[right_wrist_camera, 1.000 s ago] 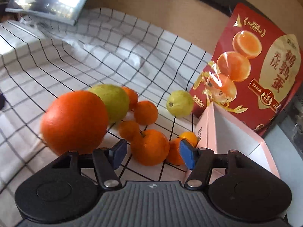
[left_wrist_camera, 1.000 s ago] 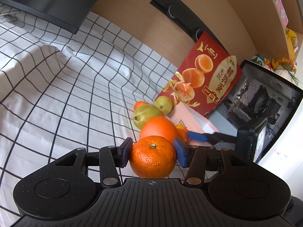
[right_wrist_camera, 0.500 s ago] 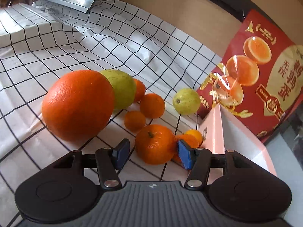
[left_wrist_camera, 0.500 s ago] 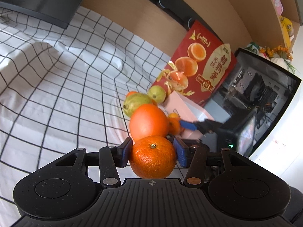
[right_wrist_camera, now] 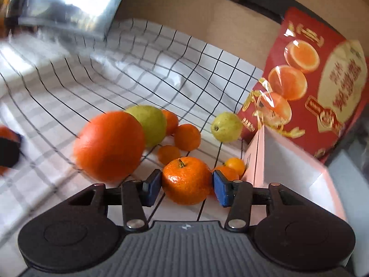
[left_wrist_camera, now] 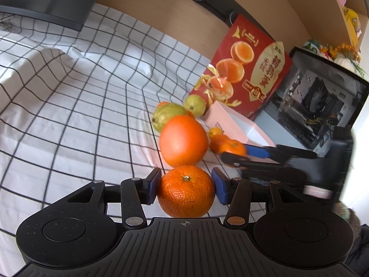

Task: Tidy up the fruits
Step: 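Close the right gripper on a tangerine beside the pink box, then carry both held tangerines up toward the pink box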

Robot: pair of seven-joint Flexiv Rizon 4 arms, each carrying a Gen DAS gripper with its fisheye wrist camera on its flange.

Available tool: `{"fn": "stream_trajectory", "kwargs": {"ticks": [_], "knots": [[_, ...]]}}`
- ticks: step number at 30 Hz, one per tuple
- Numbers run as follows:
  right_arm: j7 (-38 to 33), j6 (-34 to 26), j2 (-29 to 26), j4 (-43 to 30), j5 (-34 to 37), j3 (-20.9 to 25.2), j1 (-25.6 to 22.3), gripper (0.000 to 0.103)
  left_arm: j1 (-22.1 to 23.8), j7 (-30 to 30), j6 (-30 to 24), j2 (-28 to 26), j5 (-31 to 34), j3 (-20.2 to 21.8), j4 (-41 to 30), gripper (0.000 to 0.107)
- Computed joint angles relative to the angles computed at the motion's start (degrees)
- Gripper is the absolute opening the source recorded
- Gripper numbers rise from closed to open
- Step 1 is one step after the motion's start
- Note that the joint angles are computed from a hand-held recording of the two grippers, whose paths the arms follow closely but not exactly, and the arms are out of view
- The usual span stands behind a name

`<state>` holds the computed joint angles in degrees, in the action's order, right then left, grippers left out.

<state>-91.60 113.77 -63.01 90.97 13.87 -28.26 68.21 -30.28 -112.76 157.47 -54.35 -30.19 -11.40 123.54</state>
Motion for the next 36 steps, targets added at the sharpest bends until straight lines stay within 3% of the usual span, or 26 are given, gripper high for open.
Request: {"fn": "stream_trajectory", "kwargs": {"ticks": [3,6,16,19,22,25,28,33,36], "knots": [[-0.89,3.53,5.65,5.69,-3.21,8.85,-6.04,0.048,-0.93,2.15,-1.84,-0.54,-0.32,0.14,-1.91,0.054],[-0.94,4.06,8.41,8.92,-4.05,13.91,-10.41,0.048,-2.09,5.91,-4.8,-1.1,-0.44,0.45,-5.13,0.054],[1.88,5.86,7.47,10.16,-0.92,16.08,-14.55,0.049,-5.77,20.77,-17.74,-3.31,-3.28,2.02,-17.78,0.054],[1.11,7.24,7.29,10.7,-2.29,17.47,-16.36,0.064,-8.84,26.52,-21.74,-4.38,-9.18,3.86,-22.18,0.054],[0.45,7.7,7.73,11.25,-3.98,19.17,-18.41,0.065,-11.1,32.25,-23.73,-5.7,-14.15,5.26,-25.81,0.054],[-0.63,8.68,7.81,11.25,-7.38,21.52,-21.43,0.067,-8.62,31.51,-23.51,-6.87,-11.17,3.52,-27.28,0.054],[-2.5,9.73,7.15,10.44,-11.08,23.04,-24.07,0.072,-5.17,27.09,-22.51,-7.81,-6.16,1.14,-27.56,0.054],[2.18,6.76,6.72,9.32,-26.37,35.48,-38.54,0.072,-1.45,21.05,-22.36,-8.04,0.81,-0.65,-26.6,0.054],[8.0,1.7,5.72,8.43,-35.84,42.54,-46.73,0.078,-1.63,19.25,-23.76,-7.74,0.05,-0.14,-26.42,0.054]]}}
